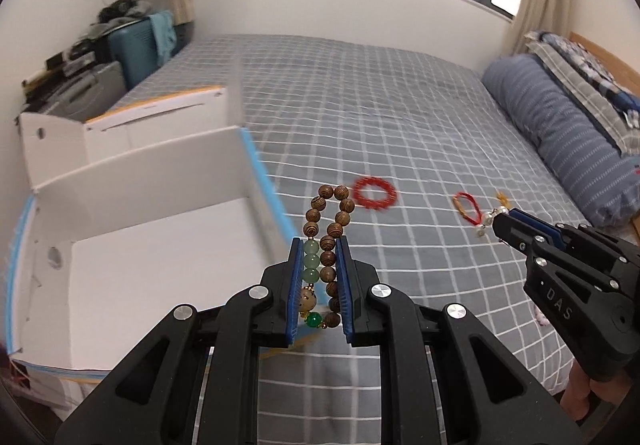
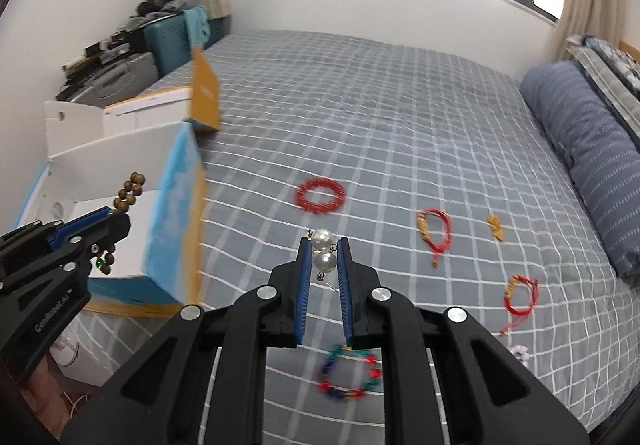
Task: Organize jewelry
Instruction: 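Carry both items into the white box and open both tools to release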
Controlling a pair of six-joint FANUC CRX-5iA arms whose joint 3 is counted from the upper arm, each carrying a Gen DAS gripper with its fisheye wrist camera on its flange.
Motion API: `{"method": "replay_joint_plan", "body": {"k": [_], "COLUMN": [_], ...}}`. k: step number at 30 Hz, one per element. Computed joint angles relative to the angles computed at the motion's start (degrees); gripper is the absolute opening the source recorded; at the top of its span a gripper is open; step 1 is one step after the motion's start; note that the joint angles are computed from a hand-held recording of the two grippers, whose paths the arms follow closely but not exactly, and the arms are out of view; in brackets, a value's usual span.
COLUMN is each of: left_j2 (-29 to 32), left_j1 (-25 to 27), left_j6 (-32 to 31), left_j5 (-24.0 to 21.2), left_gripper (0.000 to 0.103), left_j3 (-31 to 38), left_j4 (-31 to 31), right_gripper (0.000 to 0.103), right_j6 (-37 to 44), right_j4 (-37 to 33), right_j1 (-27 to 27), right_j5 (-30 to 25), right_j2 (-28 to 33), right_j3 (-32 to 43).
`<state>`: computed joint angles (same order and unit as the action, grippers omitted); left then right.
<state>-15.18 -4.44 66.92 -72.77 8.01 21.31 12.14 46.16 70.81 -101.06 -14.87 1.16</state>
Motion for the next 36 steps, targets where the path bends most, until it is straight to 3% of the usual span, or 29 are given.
{"method": "replay_joint_plan", "body": {"k": [18,26,36], "left_j2": [0.26,2.38,3.96], "left_j1": [20.23,24.55,25.76], "left_j6": [-6.66,-8.29,-8.59], "left_j5": [-1.99,-1.21,-1.33], "left_gripper": [0.016,0.016,0.016], "left_j3": [-1.75,-2.82,-3.12], "left_j4": [2.25,1.59,0.29], "right_gripper": [0.012,0.012,0.013], "right_j6": [8.75,11.87,11.58], "right_j4": [-1.6,-7.92,-9.9], "right_j1": [-3.73,-7.09,-7.89], "right_j5": [12.72,16.34,15.3], "right_j2": [18.72,25.14,27.84], "right_j3": [17.35,21.56,22.87]}}
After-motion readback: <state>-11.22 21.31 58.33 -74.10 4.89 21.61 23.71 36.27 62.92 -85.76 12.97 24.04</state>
